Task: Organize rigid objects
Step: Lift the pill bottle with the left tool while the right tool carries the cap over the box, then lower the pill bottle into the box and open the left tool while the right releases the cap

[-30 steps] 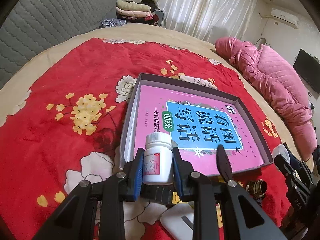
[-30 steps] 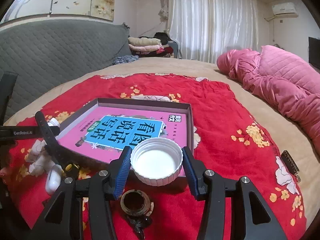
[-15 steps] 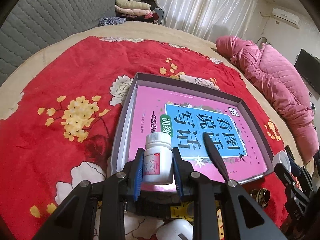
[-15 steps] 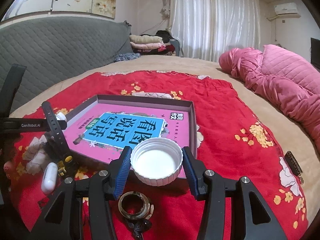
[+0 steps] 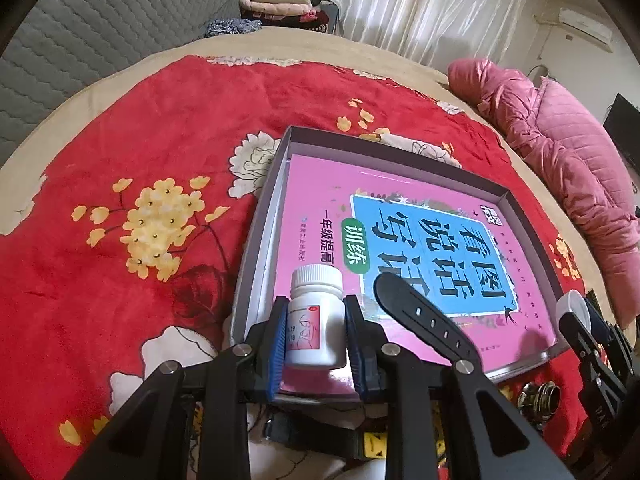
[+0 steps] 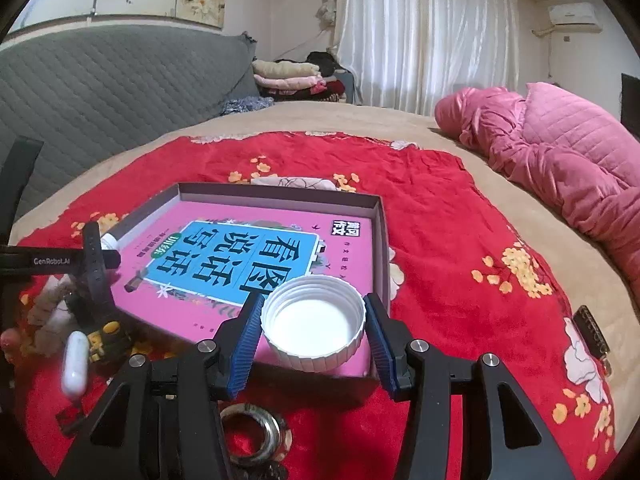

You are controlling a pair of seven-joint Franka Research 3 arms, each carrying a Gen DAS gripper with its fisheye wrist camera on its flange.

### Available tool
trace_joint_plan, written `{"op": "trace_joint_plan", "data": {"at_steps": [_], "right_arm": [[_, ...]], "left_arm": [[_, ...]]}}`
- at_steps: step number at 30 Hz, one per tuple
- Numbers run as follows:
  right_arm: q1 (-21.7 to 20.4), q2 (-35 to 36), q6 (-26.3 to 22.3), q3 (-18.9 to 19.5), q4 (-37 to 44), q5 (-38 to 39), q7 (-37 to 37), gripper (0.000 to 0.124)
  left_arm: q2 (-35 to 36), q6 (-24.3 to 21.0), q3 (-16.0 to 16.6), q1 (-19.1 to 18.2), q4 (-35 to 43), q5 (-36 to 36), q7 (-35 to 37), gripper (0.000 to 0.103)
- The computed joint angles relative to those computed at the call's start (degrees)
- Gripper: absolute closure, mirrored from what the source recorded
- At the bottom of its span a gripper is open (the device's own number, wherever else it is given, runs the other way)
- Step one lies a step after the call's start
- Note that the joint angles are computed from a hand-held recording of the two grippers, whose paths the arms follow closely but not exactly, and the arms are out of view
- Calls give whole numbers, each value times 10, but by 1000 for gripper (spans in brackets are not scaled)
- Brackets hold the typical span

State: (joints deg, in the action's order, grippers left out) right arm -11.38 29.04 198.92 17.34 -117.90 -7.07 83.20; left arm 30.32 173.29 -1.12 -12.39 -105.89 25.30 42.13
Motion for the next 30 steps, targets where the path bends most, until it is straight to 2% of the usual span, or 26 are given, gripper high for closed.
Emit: {"op": "trace_joint_plan", "data": {"at_steps": [4, 7, 10, 12, 19, 23, 30], "right_arm": [[-9, 12, -36, 12, 22, 5, -3, 72], [-28, 17, -55, 34, 31, 20, -12, 72], [-34, 21, -84, 44, 43, 40, -28, 72], [-34, 24, -103, 46, 53, 55, -41, 72], [-10, 31, -154, 32, 80, 96, -90, 72], [39, 28, -165, -16, 89, 116, -106, 72], [61, 26, -186, -34, 97, 162, -143, 72]], "left_arm": [[3, -9, -10, 8, 6, -5, 13, 76], [8, -16, -22, 16, 11, -13, 28, 76], [10, -36, -6, -3, 21, -1, 25, 76], [10, -44, -8, -2, 23, 2, 28, 76], [13, -65, -14, -1, 33, 5, 30, 76], [18, -81, -23, 4, 45, -2, 36, 76], [21, -94, -25, 4, 53, -5, 38, 76]]}}
